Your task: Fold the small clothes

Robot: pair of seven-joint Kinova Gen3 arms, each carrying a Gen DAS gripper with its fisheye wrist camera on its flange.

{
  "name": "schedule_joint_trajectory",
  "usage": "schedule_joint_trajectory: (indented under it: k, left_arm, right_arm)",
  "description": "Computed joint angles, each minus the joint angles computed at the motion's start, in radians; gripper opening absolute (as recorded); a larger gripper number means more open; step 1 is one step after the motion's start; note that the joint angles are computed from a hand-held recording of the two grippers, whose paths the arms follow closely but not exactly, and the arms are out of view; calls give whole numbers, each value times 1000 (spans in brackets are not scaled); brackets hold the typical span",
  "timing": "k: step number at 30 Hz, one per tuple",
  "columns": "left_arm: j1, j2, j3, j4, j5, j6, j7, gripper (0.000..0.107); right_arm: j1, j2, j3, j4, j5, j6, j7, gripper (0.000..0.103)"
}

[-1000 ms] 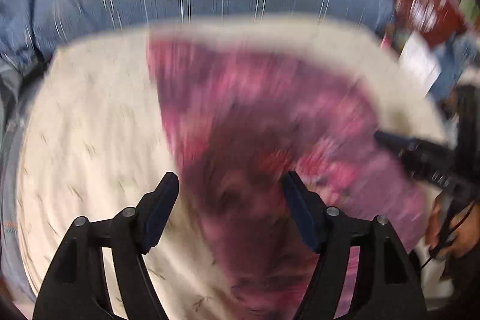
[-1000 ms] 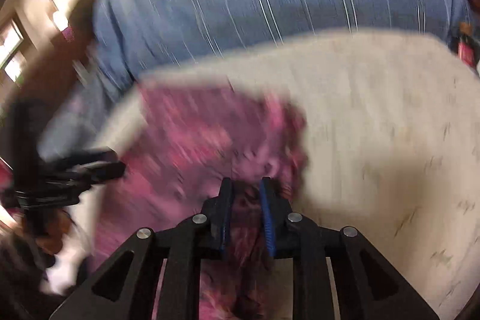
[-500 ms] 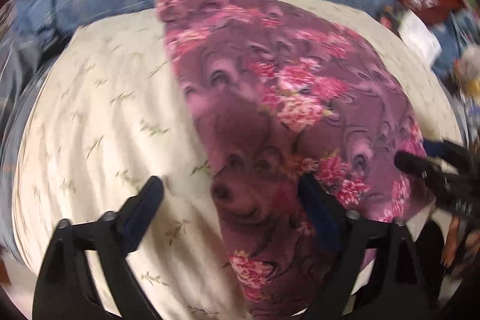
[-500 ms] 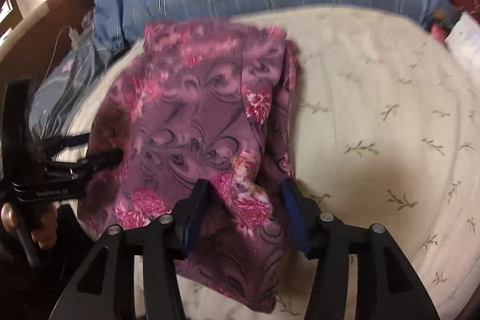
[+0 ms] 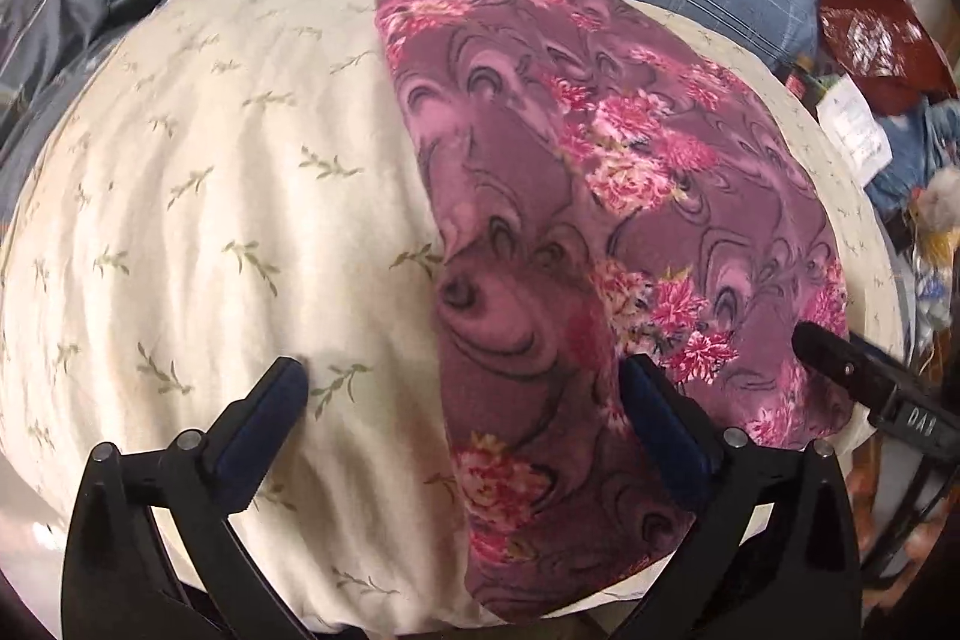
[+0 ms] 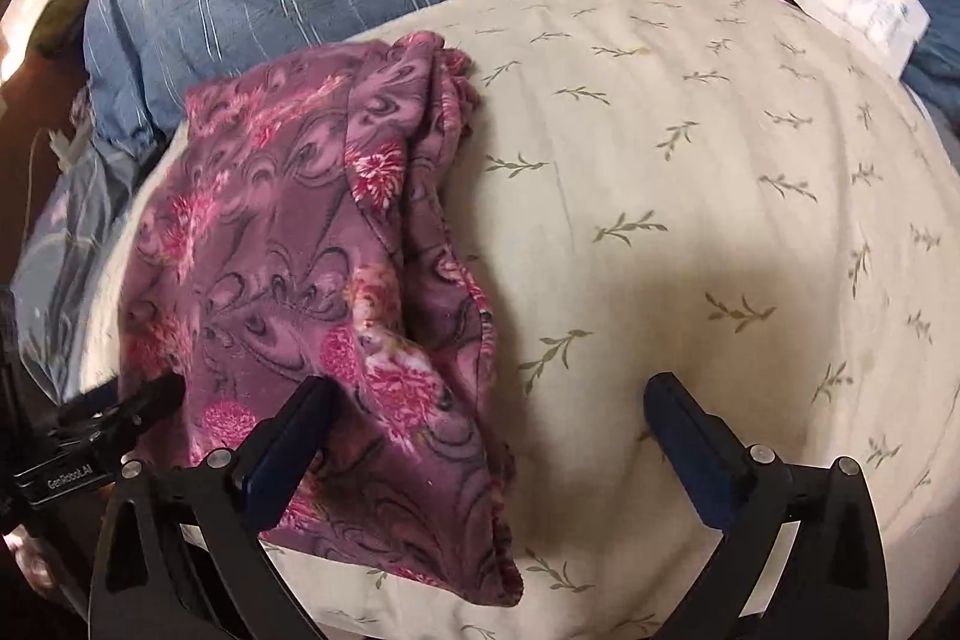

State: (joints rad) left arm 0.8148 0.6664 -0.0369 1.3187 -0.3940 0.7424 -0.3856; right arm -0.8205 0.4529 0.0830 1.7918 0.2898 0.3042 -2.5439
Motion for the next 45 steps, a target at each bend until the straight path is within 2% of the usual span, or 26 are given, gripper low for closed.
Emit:
schedule_joint_trajectory:
  k: [3, 4, 7, 8, 10, 12, 15, 16, 18, 21, 24, 29, 36, 45]
  left_arm:
    - [3, -33, -4, 56, 13, -29, 40, 103]
    - [7, -33, -6, 55, 10, -26, 48, 103]
    - [24, -32, -10, 54, -18, -15, 61, 103]
    - [21, -33, 7, 54, -44, -3, 78, 103]
    - [58, -31, 4, 44, -113, 50, 149, 103]
    - [137, -21, -43, 14, -171, 131, 194, 103]
    - [272, 14, -154, -48, -211, 253, 162, 103]
    - [302, 27, -172, -69, -230, 294, 152, 103]
    - [331, 38, -154, -85, -294, 354, 168, 103]
    - [310, 4, -48, -25, -407, 351, 256, 103]
    - [310, -18, -15, 7, -437, 350, 291, 103]
    - [299, -30, 23, 26, -452, 358, 297, 103]
    - [292, -43, 40, 54, -465, 351, 300, 103]
    - [285, -67, 61, 101, -447, 331, 313, 103]
  right_arm:
    - [-62, 3, 56, 23, 61, -26, -46, 103]
    - [-61, 1, 48, 18, 79, -10, -62, 103]
    - [12, 5, -49, -46, 62, 105, -36, 103]
    - [12, 12, -56, -66, 68, 146, -39, 103]
    - [-43, 13, -14, -91, 130, 227, -94, 103]
    - [-135, -23, 50, -90, 212, 299, -174, 103]
    - [-274, -72, 155, -39, 332, 315, -296, 103]
    - [-306, -84, 176, -22, 364, 317, -337, 103]
    - [-335, -112, 176, 17, 427, 318, -418, 103]
    - [-306, -134, 95, 47, 518, 355, -503, 103]
    - [-306, -138, 52, 51, 550, 403, -506, 103]
    - [-279, -124, -20, 34, 585, 430, -507, 103]
    - [-221, -123, -112, 27, 621, 453, -512, 103]
    - [-182, -118, -213, 37, 683, 535, -556, 103]
